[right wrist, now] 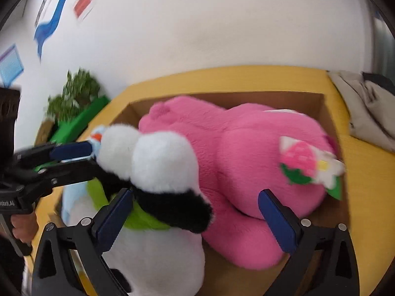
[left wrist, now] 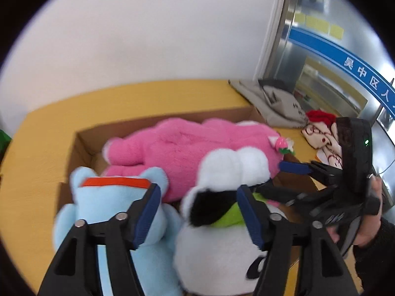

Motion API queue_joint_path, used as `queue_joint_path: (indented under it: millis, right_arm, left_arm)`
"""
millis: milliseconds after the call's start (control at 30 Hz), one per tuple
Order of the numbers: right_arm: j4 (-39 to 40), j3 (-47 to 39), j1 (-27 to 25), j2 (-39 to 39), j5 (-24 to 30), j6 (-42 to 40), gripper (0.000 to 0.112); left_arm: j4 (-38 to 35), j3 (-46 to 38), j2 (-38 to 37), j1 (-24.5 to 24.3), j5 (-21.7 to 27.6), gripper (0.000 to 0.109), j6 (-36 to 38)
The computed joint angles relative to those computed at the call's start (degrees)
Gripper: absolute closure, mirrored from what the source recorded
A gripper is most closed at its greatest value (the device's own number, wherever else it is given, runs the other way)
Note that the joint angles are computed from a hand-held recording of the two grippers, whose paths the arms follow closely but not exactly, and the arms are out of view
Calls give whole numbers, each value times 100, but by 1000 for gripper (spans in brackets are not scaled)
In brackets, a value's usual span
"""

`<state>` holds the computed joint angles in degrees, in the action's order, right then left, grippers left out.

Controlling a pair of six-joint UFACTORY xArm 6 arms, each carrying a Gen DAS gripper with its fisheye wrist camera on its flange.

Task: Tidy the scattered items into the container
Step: 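Open both grippers and move toward the teal-and-pink plush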

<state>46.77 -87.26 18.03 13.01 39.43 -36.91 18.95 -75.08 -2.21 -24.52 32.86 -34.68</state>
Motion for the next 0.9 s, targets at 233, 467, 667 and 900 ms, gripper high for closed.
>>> queue_joint_path:
  millis: [233,467,667,900]
  right_arm:
    - [37,1840,30,-1844,-838,81,9]
    - [-1682,3445,629,-3504,-1501,1132,10]
    - [-3730,4322,713,-4630,-1551,3053,10]
    - [-5016,4603,844,-5155,-1364,4149,10]
  left_arm:
    - [2049,1116,-1526,-611,444,31,-2291]
    - [4043,1477,-2174,-2103,2269,31,-4016]
    - [3873,1828,-2545,-2656,2501,31,-4449]
    - [3942,2053,-2699,-3087,2699,31,-4867]
